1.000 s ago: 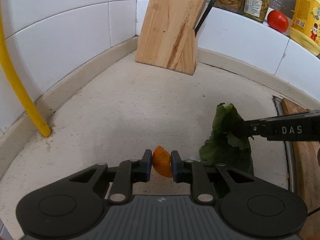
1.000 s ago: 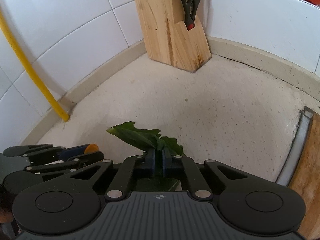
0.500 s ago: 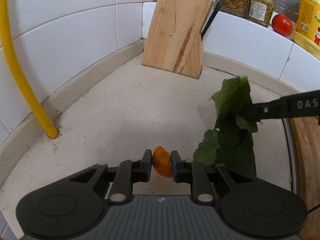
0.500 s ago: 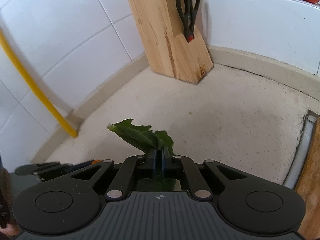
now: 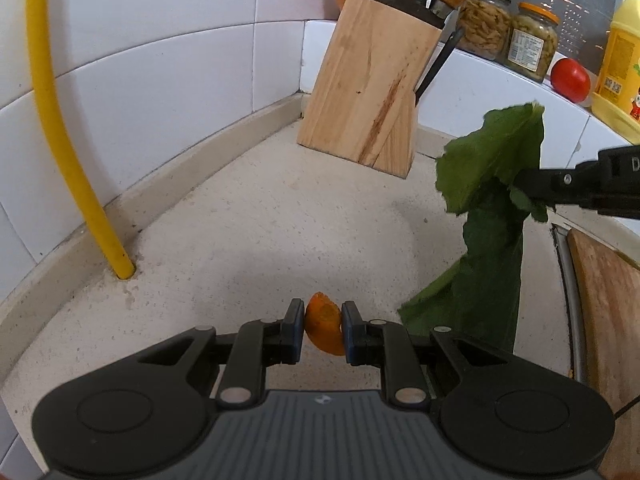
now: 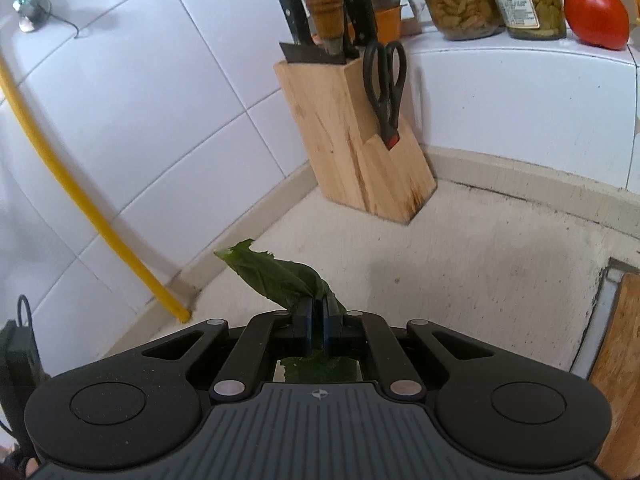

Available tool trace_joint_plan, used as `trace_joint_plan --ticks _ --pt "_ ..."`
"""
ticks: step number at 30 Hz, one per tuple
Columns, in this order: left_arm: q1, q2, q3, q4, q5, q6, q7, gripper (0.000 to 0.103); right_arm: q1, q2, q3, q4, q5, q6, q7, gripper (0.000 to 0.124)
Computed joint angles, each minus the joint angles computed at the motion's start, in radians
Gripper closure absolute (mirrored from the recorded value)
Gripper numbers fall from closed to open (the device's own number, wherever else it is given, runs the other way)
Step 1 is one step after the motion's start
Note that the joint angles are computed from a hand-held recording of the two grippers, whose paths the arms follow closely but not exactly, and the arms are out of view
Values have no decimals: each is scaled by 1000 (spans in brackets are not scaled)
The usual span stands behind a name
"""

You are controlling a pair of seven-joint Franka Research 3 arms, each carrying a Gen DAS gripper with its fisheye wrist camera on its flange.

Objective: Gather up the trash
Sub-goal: 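Lift the tangerine and green leaf with both grippers and carry toward the bin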

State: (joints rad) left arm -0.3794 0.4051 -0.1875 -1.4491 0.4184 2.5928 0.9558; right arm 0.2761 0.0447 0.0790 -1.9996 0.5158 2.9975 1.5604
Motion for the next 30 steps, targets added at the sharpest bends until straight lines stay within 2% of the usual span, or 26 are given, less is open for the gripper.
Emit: trace_joint_plan --ticks 2,5,10,13,15,18,20,21,23,24,26,28,30 --pt "1 -1 1 -1 -1 -3 -1 88 -3 2 1 6 19 1 -13 117" --pt "4 2 0 7 -8 -9 0 88 -10 -3 15 21 137 -7 -112 117" --pt "6 -2 3 2 -8 -6 -8 88 -3 5 13 52 151 -6 -145 117" --pt "7 -4 3 -1 -8 -13 -14 88 -5 42 10 106 142 -37 -140 116" --pt "11 -8 0 -8 -13 -17 -9 88 9 95 -22 160 -2 -86 -28 112" --pt "20 -12 -3 -20 -24 -20 -4 88 31 167 -67 236 -210 -202 114 87" --pt "24 -15 -4 -30 -31 -21 -7 88 39 185 -80 247 -296 -243 176 59" --pt "26 -17 -4 -35 -34 -21 -9 88 40 187 -83 246 -334 -258 184 54" --pt "30 -12 -7 -34 -44 -25 -10 88 66 176 -113 215 -456 -235 269 40" --pt "32 -9 -10 -32 -53 -26 -7 88 73 174 -122 206 -508 -231 297 38" --pt "31 -3 -12 -25 -57 -31 0 88 58 179 -104 205 -520 -240 287 36" --pt "29 -1 -12 -23 -56 -34 6 88 57 207 -99 239 -551 -282 275 33" --pt "29 0 -11 -23 -57 -34 7 88 84 243 -123 280 -640 -330 318 33"
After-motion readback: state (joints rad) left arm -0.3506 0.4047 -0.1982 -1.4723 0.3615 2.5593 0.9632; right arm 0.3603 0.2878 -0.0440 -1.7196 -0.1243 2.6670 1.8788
